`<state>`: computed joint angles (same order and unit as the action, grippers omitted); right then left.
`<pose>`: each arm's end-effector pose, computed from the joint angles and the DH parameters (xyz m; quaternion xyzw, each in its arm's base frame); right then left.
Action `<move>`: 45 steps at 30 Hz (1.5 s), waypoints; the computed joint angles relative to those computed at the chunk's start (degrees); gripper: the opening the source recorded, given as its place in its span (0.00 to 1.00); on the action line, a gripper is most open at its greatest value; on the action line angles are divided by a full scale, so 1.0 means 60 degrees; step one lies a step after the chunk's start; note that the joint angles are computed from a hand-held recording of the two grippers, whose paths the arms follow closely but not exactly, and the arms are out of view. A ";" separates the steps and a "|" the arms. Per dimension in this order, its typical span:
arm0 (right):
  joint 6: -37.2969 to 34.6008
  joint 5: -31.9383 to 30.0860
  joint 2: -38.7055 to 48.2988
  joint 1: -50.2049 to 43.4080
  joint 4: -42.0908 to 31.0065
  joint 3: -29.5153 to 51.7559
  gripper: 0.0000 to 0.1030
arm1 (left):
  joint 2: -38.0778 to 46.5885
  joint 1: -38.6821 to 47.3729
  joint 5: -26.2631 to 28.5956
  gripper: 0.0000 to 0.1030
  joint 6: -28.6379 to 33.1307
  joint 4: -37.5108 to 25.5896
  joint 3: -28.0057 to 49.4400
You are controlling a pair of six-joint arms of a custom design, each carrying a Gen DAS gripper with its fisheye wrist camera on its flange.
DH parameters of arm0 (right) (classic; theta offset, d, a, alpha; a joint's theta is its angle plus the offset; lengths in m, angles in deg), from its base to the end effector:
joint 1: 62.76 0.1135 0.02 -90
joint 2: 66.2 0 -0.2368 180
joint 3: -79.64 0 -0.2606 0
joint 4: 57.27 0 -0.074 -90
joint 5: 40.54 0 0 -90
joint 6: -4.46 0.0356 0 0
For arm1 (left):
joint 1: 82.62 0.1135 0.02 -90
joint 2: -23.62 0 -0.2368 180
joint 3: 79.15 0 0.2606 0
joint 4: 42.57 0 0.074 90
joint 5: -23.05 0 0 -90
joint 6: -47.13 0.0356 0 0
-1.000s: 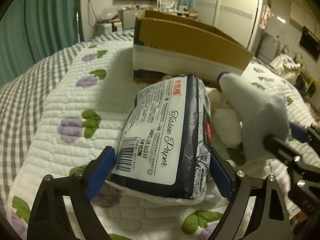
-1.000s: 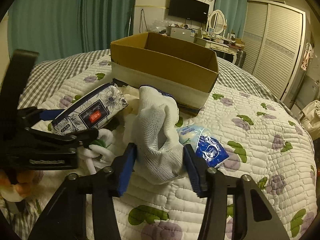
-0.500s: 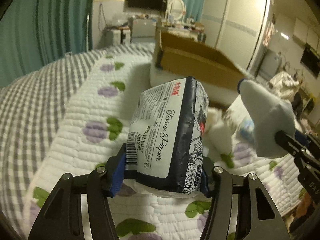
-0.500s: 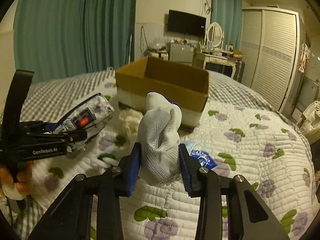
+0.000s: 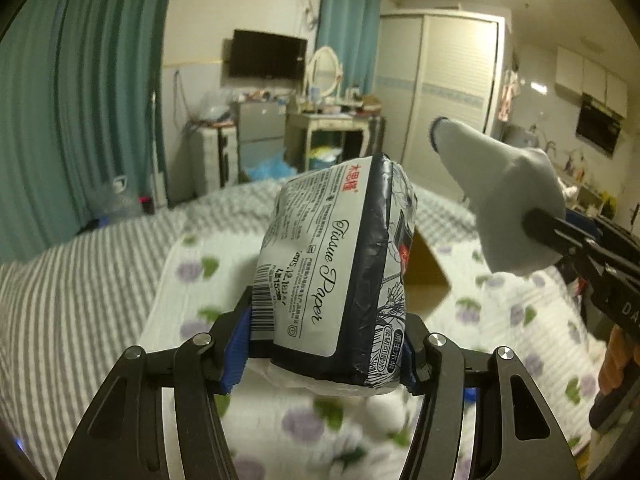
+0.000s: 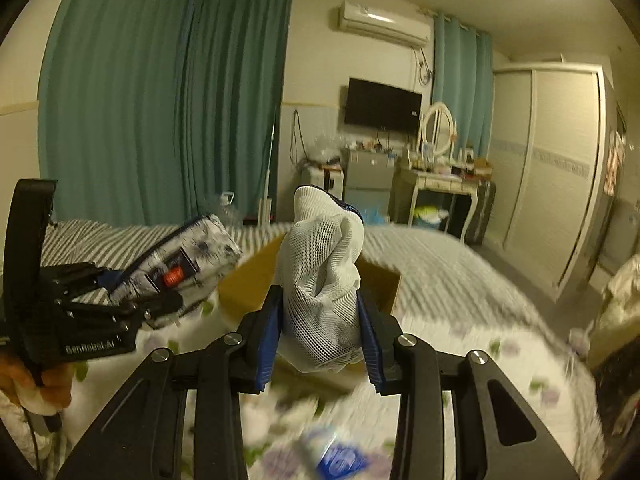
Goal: Organize soft objects
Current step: 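Carry the tissue pack with the left tool into the box while the right tool drops the glove in, then lift both open tools out of the box toward the remaining items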
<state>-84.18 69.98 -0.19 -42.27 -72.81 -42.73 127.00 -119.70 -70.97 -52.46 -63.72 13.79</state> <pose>0.2663 0.0862 0.2483 -0.0413 0.8296 -0.0449 0.5551 0.3401 -0.2539 0.2393 0.1906 0.8514 -0.1650 0.4599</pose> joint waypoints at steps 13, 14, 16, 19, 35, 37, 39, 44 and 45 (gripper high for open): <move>-0.0699 -0.2551 0.6044 -0.2438 0.0448 0.4505 0.35 | 0.6231 -0.0059 -0.0336 0.56 0.0301 -0.3043 0.8625; -0.0641 -0.2713 0.6340 -0.2571 0.0542 0.4606 0.35 | 0.6579 -0.0082 -0.0433 0.56 0.0345 -0.3227 0.9090; -0.0497 -0.3039 0.6849 -0.2826 0.0671 0.4829 0.35 | 0.7431 -0.0106 -0.0559 0.56 0.0431 -0.3729 1.0307; -0.0435 -0.3500 0.7368 -0.3154 0.0760 0.5105 0.35 | 0.8372 -0.0157 -0.0634 0.61 0.0484 -0.4410 1.1818; -0.0204 -0.2861 0.3556 -0.2989 -0.0391 0.3240 0.67 | 0.2993 -0.0582 -0.1644 0.85 0.0582 -0.1988 0.5125; -0.0149 -0.2629 0.2369 -0.2663 -0.0992 0.2911 0.69 | 0.1907 -0.0745 -0.1797 0.85 0.0569 -0.1797 0.4093; -0.0114 -0.2349 0.1410 -0.2283 -0.1602 0.2774 0.70 | 0.0862 -0.0935 -0.2018 0.87 0.0497 -0.1707 0.3134; -0.0213 -0.1665 -0.0479 -0.1574 -0.2936 0.2323 0.84 | -0.1286 -0.1482 -0.2832 0.94 0.0160 -0.1133 0.0788; -0.0211 -0.1538 -0.0737 -0.1428 -0.3079 0.2174 0.86 | -0.1570 -0.1598 -0.3031 0.94 0.0051 -0.1114 0.0413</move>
<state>-85.44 60.76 -4.61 -50.84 -91.29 -29.69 117.58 -129.29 -89.15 -52.15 -70.41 16.27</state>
